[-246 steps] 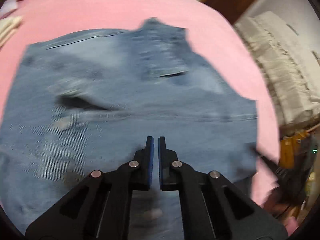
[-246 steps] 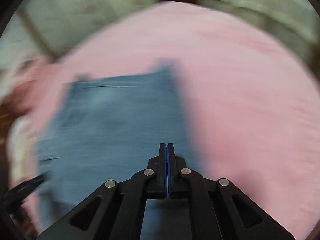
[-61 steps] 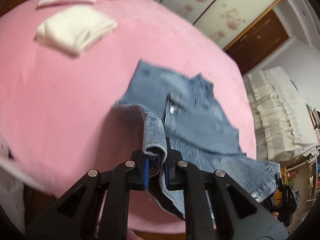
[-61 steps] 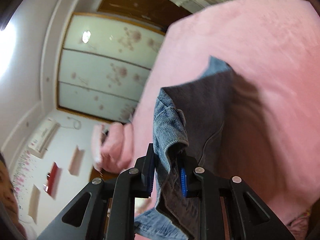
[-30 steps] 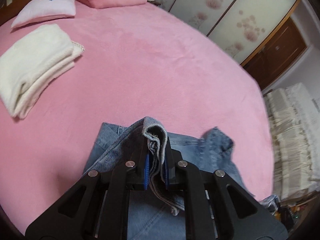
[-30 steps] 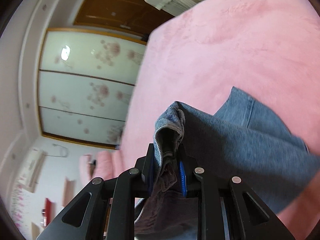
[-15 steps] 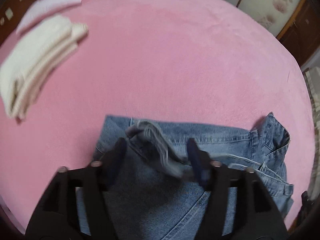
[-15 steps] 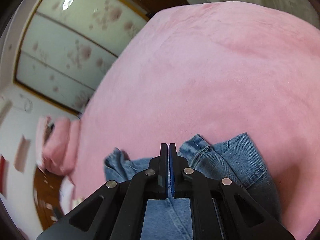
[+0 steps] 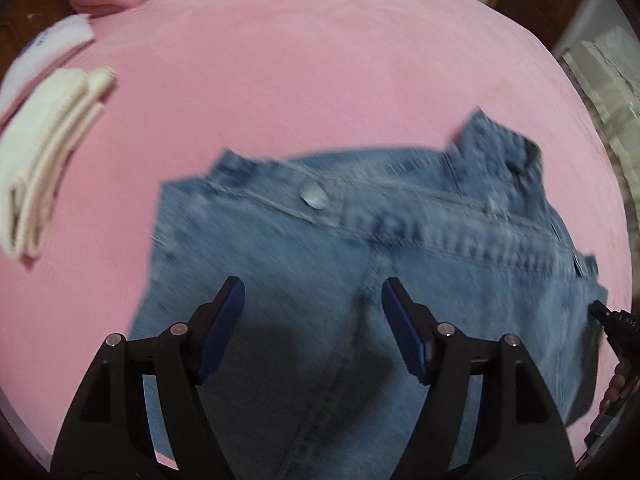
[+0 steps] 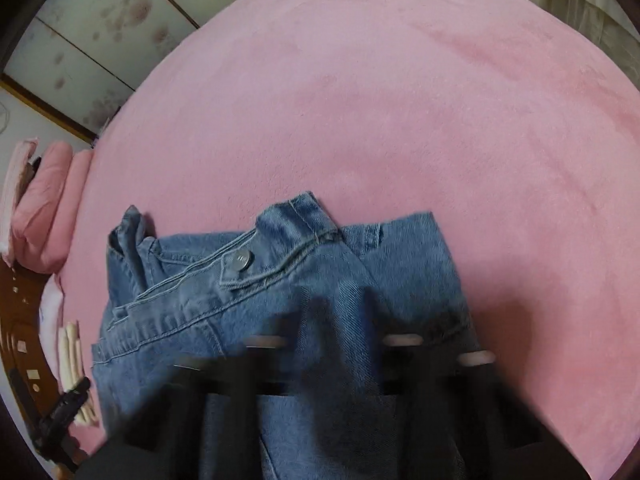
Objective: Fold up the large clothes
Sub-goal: 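Open both grippers to release the folded hem, then smooth the half-folded jacket flat with both grippers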
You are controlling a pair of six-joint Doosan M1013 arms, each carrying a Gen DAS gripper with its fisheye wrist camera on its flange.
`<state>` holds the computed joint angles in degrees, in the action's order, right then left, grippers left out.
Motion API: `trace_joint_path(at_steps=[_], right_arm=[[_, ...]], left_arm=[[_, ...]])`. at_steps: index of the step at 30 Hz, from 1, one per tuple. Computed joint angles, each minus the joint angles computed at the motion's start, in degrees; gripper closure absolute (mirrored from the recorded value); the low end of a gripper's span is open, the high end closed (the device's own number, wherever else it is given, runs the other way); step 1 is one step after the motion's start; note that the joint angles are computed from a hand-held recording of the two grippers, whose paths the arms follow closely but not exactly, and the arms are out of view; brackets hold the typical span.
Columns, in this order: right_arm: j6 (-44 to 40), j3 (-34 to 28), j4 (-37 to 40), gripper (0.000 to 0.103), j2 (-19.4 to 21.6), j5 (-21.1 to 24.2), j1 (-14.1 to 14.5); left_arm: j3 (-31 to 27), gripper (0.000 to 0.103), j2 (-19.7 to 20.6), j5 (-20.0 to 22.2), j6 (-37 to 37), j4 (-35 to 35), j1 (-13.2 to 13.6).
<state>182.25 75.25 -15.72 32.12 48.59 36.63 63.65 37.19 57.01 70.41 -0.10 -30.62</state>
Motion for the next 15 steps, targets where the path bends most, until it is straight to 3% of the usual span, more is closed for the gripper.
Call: trace_joint_path(at_steps=[1, 4, 6, 9, 11, 13, 15], right_arm=[[1.04, 0.76, -0.9, 0.103, -0.41, 0.15, 0.59], [3.55, -1.64, -2.2, 0.103, 0.28, 11.82, 2.61], [7.16, 0.03, -1.83, 0.103, -0.58, 12.99, 3.11], [3.51, -2.85, -5.44, 0.103, 0.36, 20.28, 4.79], [2.09, -3.29, -6.99, 0.103, 0.14, 17.22, 5.48], [1.76, -2.77, -7.66, 0.103, -0.05, 7.1, 5.97], [-1.3, -3.22, -4.54, 0.103, 1.08, -3.51, 5.85]], left_arm=[[0.28, 0.035, -0.05, 0.3, 1.23, -1.79, -0.07], [0.81, 0.035, -0.26, 2.12, 4.4, -5.16, -0.45], [1.36, 0.035, -0.69, 2.53, 6.86, -6.87, -0.6], [1.6, 0.035, -1.1, 3.2, 10.67, -8.91, -0.57], [1.12, 0.035, -0.99, 4.13, 12.59, -9.6, -0.48], [1.01, 0.044, -0.85, 4.61, 15.1, -12.1, -0.25], [0.32, 0.063, -0.1, 5.96, 15.75, -13.43, -0.28]])
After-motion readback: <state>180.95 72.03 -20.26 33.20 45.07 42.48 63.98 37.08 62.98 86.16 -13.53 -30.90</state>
